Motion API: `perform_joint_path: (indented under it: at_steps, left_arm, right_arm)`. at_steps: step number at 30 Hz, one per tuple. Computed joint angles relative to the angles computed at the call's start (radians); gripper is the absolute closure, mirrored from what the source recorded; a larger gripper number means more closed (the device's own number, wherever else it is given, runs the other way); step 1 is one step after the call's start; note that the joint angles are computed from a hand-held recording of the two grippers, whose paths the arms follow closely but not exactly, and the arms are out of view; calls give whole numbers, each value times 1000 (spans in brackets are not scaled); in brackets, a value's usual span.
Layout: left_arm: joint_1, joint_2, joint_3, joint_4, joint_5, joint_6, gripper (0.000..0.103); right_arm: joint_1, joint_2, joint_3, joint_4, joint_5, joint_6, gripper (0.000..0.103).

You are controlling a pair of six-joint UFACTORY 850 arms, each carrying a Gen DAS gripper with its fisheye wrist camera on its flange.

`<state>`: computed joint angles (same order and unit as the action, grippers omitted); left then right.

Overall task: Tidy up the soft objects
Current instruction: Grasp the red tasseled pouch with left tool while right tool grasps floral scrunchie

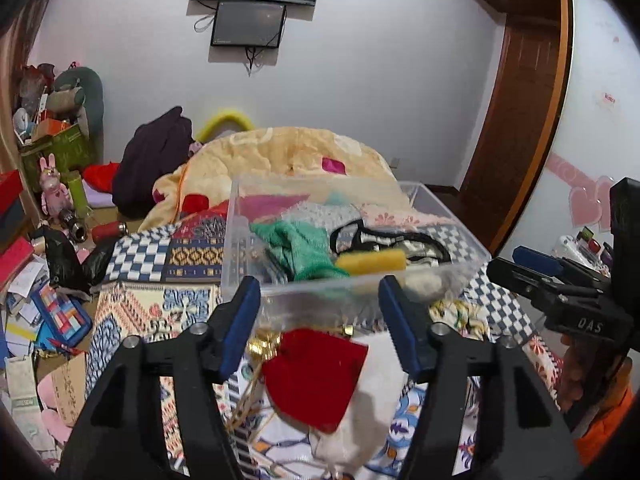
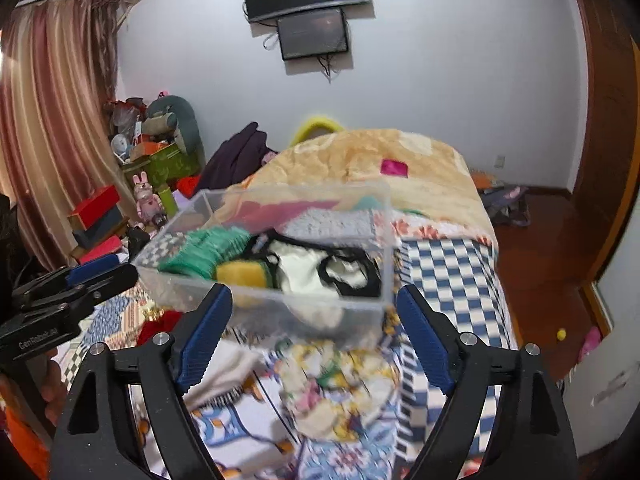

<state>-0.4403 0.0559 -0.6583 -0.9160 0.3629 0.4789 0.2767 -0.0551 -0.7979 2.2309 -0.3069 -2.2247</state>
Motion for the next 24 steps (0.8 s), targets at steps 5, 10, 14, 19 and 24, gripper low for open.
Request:
perform_joint_path:
  at_steps: [5, 10, 14, 19, 24]
  left_arm:
    - [-4, -13, 12, -124, 12, 108, 35]
    - [43, -41, 25, -65, -44, 16, 35]
    - [65, -68, 27, 14, -87, -71, 36]
    - [79, -100, 16, 149, -127, -201, 51]
    - [84, -105, 21, 297, -146, -347, 68]
  right_arm:
    - [-16, -26, 6, -201, 2, 197, 20]
    - [-5, -66, 8, -305, 25, 294, 20]
    - [6, -82, 5, -311, 39, 286, 20]
    - [6, -83, 6, -341, 31, 314, 26]
    - [13, -78, 11, -322, 47, 285, 40]
